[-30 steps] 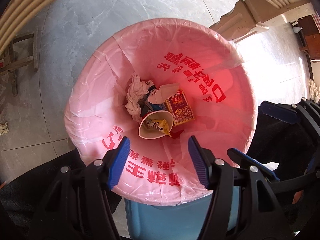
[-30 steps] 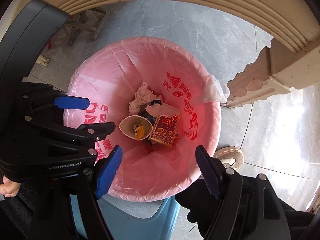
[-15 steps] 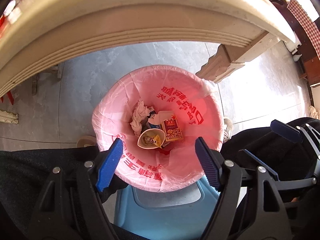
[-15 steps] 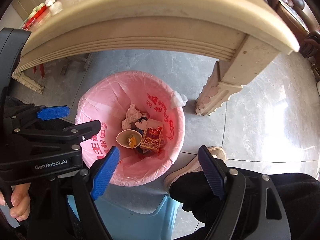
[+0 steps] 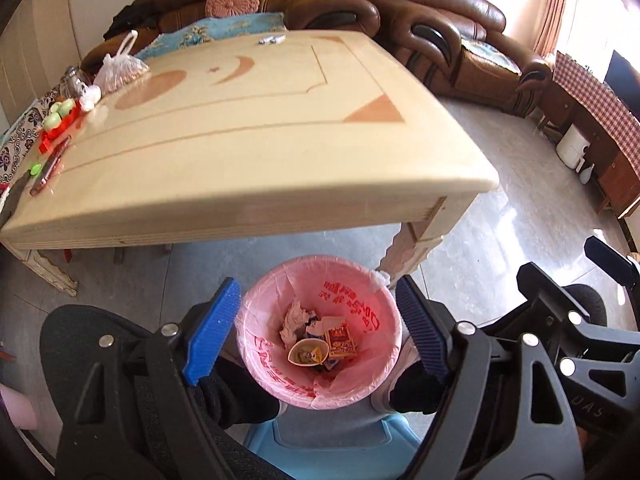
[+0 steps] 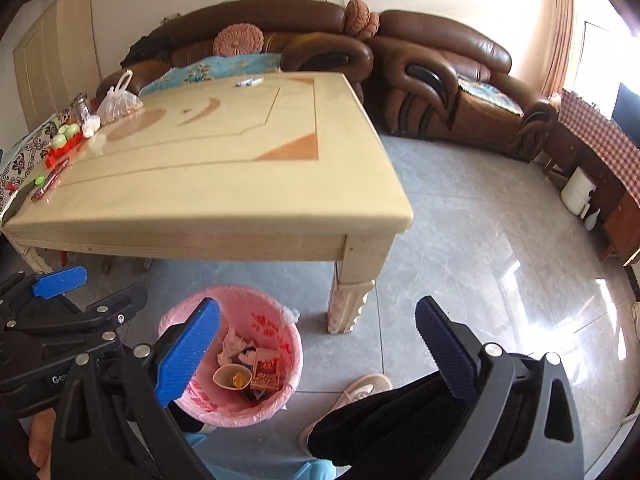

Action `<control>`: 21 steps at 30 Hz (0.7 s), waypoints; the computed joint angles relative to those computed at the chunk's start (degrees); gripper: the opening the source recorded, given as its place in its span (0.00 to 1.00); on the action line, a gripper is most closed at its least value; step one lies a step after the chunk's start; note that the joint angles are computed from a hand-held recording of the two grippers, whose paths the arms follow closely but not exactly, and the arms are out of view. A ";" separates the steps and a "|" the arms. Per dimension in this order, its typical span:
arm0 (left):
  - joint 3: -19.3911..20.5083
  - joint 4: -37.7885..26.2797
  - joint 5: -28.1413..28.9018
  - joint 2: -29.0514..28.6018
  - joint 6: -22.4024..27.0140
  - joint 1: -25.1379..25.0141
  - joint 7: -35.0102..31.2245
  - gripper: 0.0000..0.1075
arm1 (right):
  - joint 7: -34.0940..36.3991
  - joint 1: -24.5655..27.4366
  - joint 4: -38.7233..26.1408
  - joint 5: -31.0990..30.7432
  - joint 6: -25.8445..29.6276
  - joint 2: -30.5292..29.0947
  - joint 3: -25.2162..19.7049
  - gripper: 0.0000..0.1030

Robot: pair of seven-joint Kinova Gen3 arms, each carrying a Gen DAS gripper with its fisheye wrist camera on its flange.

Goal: Collect trash

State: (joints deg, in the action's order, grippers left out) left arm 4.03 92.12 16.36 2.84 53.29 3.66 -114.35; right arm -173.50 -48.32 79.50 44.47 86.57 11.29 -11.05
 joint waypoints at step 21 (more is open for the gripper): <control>-2.72 -3.73 -0.75 -16.20 -3.64 0.23 5.33 0.90 | 4.23 -20.64 -20.52 28.15 25.00 3.39 1.78 0.93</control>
